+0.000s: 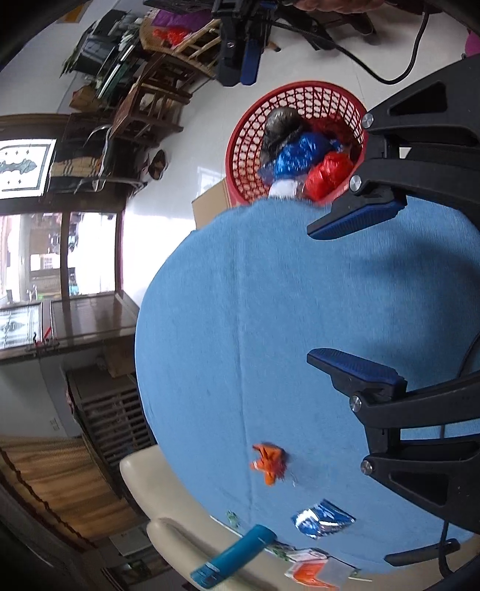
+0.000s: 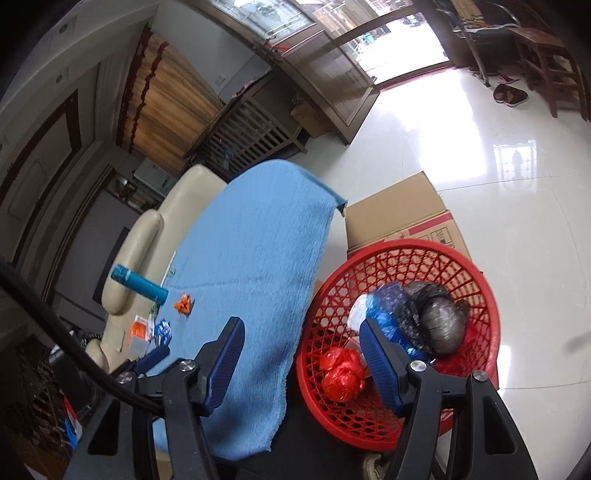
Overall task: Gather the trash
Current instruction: 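Move both open tools back over the table toward the wrappers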
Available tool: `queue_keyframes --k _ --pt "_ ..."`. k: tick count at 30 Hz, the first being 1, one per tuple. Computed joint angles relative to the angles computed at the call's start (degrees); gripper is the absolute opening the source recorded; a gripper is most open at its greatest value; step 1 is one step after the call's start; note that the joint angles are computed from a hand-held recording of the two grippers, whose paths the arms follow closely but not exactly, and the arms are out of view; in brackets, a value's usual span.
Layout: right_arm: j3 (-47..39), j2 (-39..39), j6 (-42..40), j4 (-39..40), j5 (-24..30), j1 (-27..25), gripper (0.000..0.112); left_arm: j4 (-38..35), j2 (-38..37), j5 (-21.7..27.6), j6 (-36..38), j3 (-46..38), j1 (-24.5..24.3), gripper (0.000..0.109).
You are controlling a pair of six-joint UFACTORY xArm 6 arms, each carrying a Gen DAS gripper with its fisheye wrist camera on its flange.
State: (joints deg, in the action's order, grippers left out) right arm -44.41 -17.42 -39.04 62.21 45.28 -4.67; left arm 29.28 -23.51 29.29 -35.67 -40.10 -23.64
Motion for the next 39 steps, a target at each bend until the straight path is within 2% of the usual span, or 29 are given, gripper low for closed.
queue_keyframes --k 5,12,17,23,29,33,39 --pt "-0.5 0.37 2.22 -3.52 -1.81 6.0 0.069 2.69 -4.84 0.43 -2.51 3.39 4.49 0.065" --pt "-2.0 1.51 5.1 -7.73 -3.76 14.08 0.069 10.73 -12.14 3.02 -7.95 7.74 12.05 0.068" --pt "-2.41 2.45 7.08 -11.13 -5.28 19.0 0.069 11.32 -17.56 4.77 -7.16 11.09 18.66 0.069" --pt "-2.3 2.09 7.26 -13.43 -6.38 22.58 0.069 20.96 -26.39 9.17 -8.45 14.8 27.04 0.07" --pt "-2.75 2.77 8.03 -14.49 -6.69 24.04 0.069 21.88 -32.85 9.69 -3.83 18.35 33.98 0.072" --pt "-2.86 2.5 9.34 -16.69 -7.38 25.09 0.069 17.77 -33.47 7.08 -0.12 19.63 35.6 0.072" --pt "-1.35 -1.01 8.33 -16.8 -9.48 25.64 0.069 12.83 -30.34 6.03 1.37 17.07 30.72 0.072"
